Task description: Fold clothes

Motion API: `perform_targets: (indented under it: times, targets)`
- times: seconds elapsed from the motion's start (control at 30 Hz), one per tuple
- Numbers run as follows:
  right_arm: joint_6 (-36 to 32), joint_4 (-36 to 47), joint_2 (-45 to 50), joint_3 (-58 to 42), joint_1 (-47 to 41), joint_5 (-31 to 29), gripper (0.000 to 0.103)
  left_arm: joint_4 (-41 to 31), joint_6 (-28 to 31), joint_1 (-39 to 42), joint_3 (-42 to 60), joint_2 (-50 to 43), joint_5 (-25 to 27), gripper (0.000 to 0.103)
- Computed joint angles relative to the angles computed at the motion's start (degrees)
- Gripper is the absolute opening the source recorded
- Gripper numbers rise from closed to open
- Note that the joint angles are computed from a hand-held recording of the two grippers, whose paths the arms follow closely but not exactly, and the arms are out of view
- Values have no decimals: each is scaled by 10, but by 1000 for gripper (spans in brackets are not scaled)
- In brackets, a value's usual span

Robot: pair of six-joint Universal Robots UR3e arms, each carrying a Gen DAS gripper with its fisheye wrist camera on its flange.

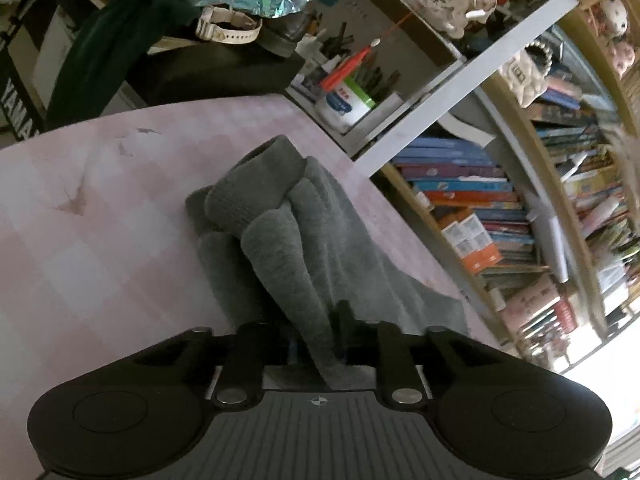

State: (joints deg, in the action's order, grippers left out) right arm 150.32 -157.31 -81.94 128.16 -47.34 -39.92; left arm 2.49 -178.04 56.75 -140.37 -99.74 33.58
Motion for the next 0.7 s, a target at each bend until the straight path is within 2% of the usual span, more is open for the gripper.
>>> perform_targets:
  times: [0.07,0.17,0.23,0.33,0.4,0.43,0.53,0.57,0.6,0.63,0.7]
  targets:
    - [-3,-5,-3,-1,0,6,10,2,-2,-4,4,-6,1,22]
    - [-29,-48,-38,38,-22,63,10,8,-6,-9,6,-10,5,23]
    - [-63,-2,-66,46,-42,107,10,2,-3,-5,3,-9,1,23]
    - [-47,27,-39,7,-15,25,10,-5,4,2,-1,-8,-6,23]
    - [-33,46,-19,-21,2,-25,15,-18,10,4,-1,-2,-6,23]
    - [-28,54,-11,-23,-5,-19,16,-36,17,5,0,7,-5,25]
    - [-26,34,-25,1,-31,3,29,-74,36,20,-11,56,2,33]
    - [-27,9,-38,18,-40,9,31,-80,41,27,-19,74,3,39]
    - [-24,-23,-49,33,-43,3,31,-81,43,35,-27,92,7,46]
    - [-21,-54,-59,47,-47,-2,31,-74,40,42,-36,106,12,58]
    - [-18,-117,-72,72,-47,-13,31,-61,41,50,-48,122,21,62]
